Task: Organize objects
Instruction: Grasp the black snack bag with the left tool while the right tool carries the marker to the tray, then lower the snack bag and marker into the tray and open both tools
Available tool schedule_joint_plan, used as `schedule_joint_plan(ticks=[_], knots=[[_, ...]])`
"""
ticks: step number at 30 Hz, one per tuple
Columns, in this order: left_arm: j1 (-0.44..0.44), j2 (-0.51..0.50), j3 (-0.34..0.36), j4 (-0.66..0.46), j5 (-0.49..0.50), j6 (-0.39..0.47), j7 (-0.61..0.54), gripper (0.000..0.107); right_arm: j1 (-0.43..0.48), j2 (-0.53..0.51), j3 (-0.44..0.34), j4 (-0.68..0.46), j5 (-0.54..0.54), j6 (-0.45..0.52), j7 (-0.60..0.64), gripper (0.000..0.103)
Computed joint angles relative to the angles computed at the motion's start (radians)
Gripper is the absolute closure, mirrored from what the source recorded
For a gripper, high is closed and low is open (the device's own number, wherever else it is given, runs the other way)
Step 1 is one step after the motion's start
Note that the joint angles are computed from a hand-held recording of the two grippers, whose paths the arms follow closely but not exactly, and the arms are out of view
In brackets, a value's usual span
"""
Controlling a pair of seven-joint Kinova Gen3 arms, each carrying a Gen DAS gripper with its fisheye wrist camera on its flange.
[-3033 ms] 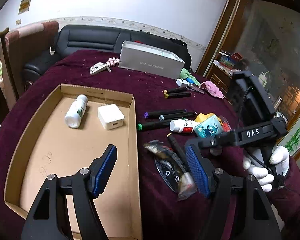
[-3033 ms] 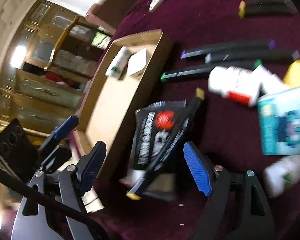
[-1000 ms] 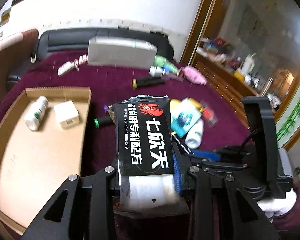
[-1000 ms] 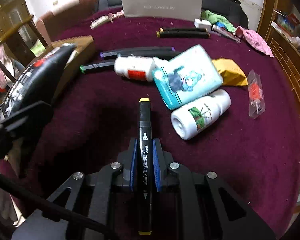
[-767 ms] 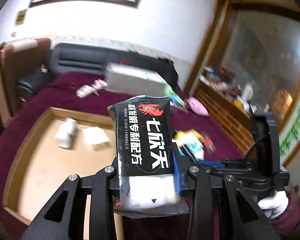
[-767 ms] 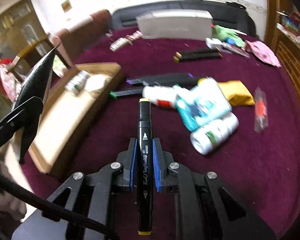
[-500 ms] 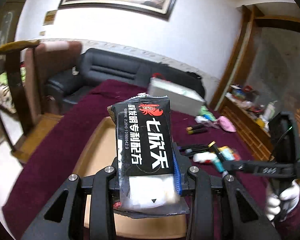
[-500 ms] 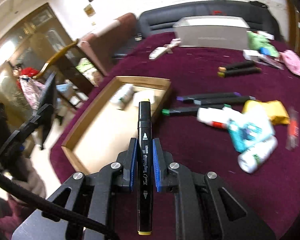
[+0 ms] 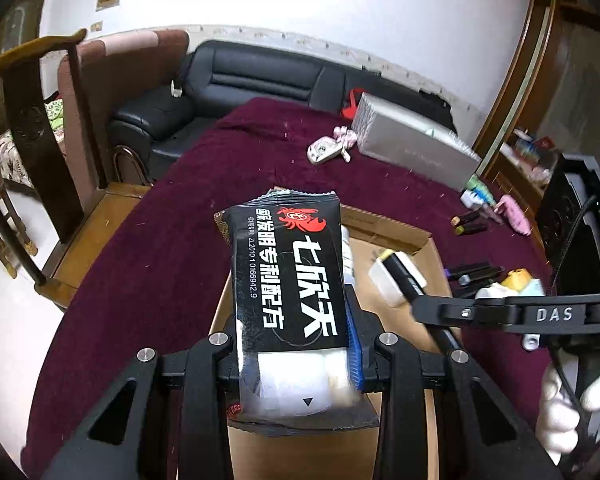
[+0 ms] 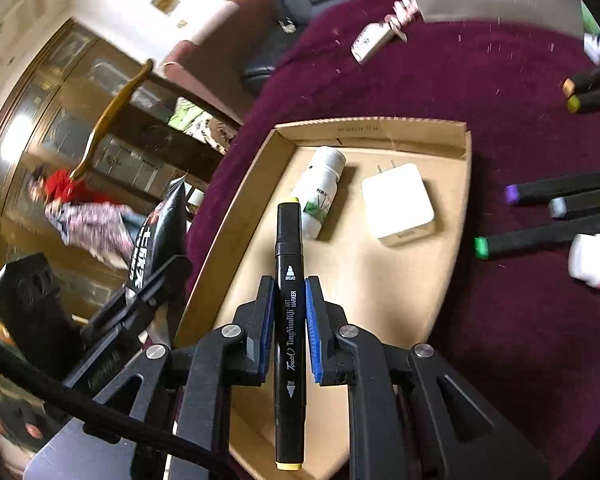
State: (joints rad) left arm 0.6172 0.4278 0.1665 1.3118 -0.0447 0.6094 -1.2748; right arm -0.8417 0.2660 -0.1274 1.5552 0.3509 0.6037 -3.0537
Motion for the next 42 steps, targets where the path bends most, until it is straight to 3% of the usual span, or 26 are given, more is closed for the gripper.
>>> schedule_joint_plan(ticks=[6, 9, 13, 18, 22, 25, 29, 32, 34, 40, 42], knots=[[0.028, 0.123, -0.011, -0.183, -0.056, 0.144, 0.024, 0.077, -0.005, 0.074, 0.034, -0.096, 0.007, 0.095, -0.009, 0.09], [0.034, 0.167, -0.029, -0.25, -0.03, 0.192, 0.01, 0.077, -0.003, 0.101, 0.04, -0.137, 0.005, 0.143, 0.002, 0.09], [0.045, 0.186, -0.042, -0.278, -0.036, 0.2, 0.01, 0.077, -0.013, 0.137, 0.052, -0.188, 0.014, 0.216, 0.01, 0.09], [0.03, 0.171, -0.035, -0.254, -0.011, 0.165, 0.005, 0.074, -0.01, 0.146, 0.058, -0.191, 0.022, 0.231, 0.018, 0.09], [-0.051, 0.139, 0.092, -0.204, -0.107, 0.119, 0.09, 0.07, -0.015, 0.138, 0.064, -0.177, 0.031, 0.216, 0.003, 0.086], [-0.135, 0.106, 0.219, -0.146, -0.203, 0.074, 0.169, 0.065, -0.031, 0.126, 0.067, -0.169, 0.058, 0.213, -0.008, 0.077], [-0.253, 0.067, 0.395, -0.069, -0.36, 0.039, 0.306, 0.062, -0.071, 0.108, 0.074, -0.174, 0.129, 0.252, -0.045, 0.077], [-0.298, 0.02, 0.454, -0.008, -0.453, 0.027, 0.426, 0.062, -0.108, 0.078, 0.075, -0.159, 0.209, 0.284, -0.091, 0.076], [-0.277, -0.045, 0.405, 0.057, -0.478, -0.002, 0.508, 0.062, -0.127, 0.06, 0.066, -0.151, 0.264, 0.308, -0.117, 0.075], [-0.107, -0.277, 0.127, 0.32, -0.545, -0.195, 0.752, 0.062, -0.207, 0.014, 0.019, -0.115, 0.469, 0.426, -0.222, 0.067], [-0.028, -0.319, 0.034, 0.357, -0.599, -0.215, 0.833, 0.062, -0.221, 0.008, -0.002, -0.111, 0.521, 0.465, -0.251, 0.063]])
